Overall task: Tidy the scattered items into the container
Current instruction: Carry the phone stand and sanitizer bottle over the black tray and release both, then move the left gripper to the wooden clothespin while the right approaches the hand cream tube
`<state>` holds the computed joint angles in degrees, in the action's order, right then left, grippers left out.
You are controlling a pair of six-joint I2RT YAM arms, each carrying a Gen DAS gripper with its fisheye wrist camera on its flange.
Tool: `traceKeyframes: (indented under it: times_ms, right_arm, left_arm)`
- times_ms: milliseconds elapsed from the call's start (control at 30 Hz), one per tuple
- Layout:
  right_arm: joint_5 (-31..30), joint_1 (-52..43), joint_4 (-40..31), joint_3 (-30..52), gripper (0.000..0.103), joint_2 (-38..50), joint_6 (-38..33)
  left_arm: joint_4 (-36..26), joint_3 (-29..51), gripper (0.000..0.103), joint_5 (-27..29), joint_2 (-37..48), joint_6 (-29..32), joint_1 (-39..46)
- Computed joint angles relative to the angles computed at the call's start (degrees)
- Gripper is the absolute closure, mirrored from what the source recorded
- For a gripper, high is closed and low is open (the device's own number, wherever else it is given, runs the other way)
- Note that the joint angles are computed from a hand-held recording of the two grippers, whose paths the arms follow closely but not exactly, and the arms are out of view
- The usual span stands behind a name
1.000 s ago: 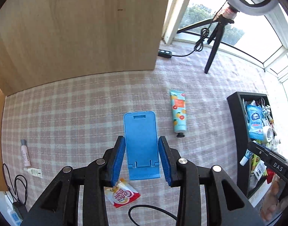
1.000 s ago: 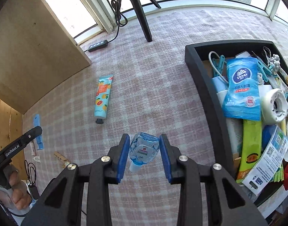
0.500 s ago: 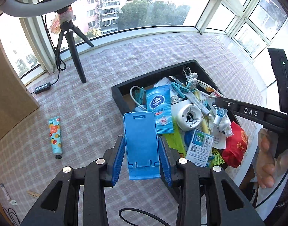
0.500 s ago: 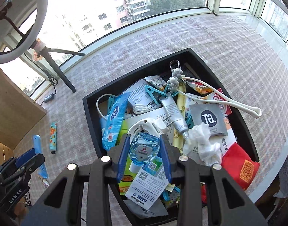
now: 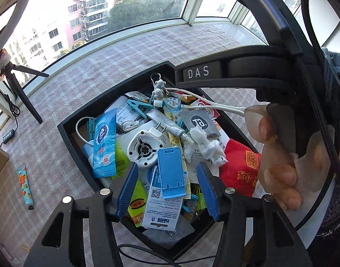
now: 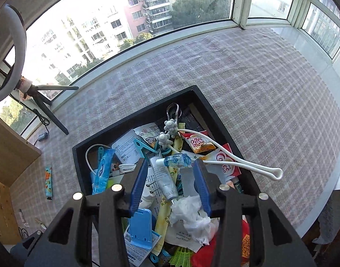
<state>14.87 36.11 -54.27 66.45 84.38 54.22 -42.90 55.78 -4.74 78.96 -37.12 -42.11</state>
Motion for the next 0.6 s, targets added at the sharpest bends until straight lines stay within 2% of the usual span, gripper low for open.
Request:
traceKeyframes:
  times_ms: [233,400,500,600]
  right_arm:
    - [1.7,4.0,1.6,0.6,0.056,1.7,1.1]
    - [3.2,9.0,1.7,4.2,0.056,6.1,1.8]
    - [3.0,11.9,1.3,8.0,0.056,10.0,2.6]
    - [2.8,15.0,0.6,13.2,0.056,15.1,2.0]
  left_arm:
    - [-3.0,-5.7,0.051,-1.5,-7.2,-1.0,3.7]
    - [-8.6,-12.8,0.051,-2.6,-17.9,-0.7,9.6]
    - [-13.4,-17.1,0.051,-2.0,-25.8,2.4,16.6]
    - [-18.8,-20.3,0.051,0.0,-33.5,10.6,30.6]
